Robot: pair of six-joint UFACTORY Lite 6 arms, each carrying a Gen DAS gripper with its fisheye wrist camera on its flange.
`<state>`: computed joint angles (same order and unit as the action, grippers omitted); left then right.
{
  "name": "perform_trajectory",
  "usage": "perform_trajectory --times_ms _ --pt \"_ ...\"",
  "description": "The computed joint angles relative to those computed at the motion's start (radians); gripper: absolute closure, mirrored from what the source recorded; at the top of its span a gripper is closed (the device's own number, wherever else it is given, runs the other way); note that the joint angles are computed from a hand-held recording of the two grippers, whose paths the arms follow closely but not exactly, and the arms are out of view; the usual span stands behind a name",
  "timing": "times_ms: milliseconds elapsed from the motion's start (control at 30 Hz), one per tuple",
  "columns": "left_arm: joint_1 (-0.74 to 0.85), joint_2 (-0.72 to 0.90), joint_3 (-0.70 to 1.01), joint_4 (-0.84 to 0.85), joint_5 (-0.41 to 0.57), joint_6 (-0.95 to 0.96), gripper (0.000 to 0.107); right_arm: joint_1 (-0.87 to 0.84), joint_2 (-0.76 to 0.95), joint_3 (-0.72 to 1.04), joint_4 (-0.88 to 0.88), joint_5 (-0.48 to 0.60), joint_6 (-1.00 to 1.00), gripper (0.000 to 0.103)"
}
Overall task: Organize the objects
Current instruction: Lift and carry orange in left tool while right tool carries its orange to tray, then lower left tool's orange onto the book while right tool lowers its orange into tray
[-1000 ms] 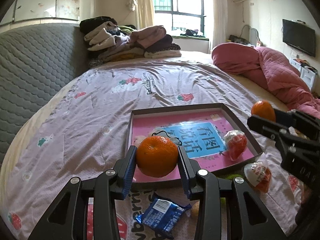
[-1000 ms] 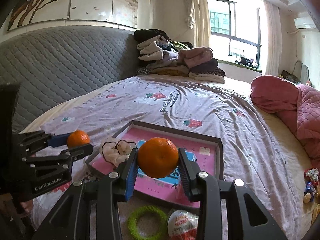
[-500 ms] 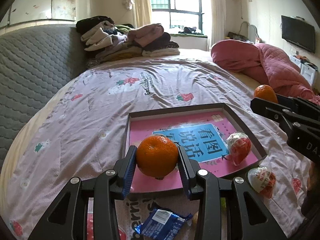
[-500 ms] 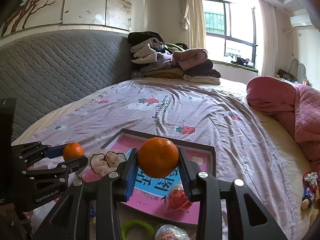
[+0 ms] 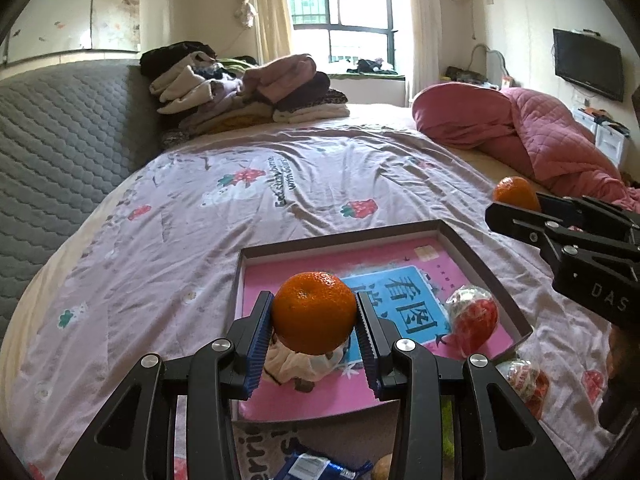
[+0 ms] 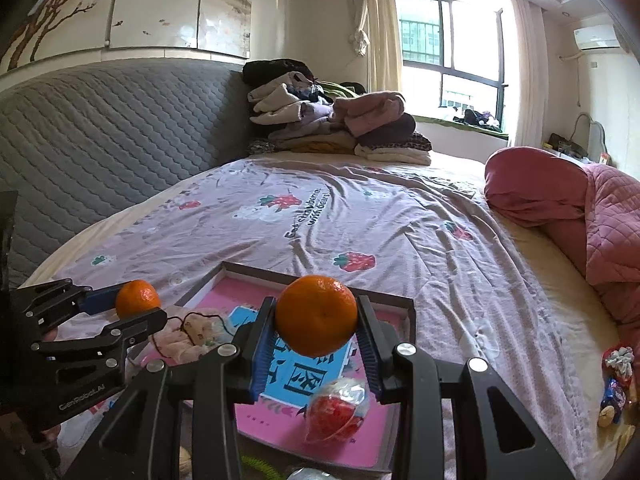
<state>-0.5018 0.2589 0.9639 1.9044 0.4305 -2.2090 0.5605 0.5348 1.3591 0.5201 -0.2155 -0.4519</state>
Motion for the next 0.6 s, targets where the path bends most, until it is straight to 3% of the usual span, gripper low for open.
perform_trajectory --times_ms 433,600 --pt "0.035 0.153 0.103 0.059 -0.047 -0.042 0.066 -0.021 0.163 0.186 0.076 0.081 -0.096 0.065" --pt "0.033 0.204 0.131 0.076 -0.053 -0.046 0.066 -0.053 0.235 0.267 0.224 0.135 -0.241 0.064"
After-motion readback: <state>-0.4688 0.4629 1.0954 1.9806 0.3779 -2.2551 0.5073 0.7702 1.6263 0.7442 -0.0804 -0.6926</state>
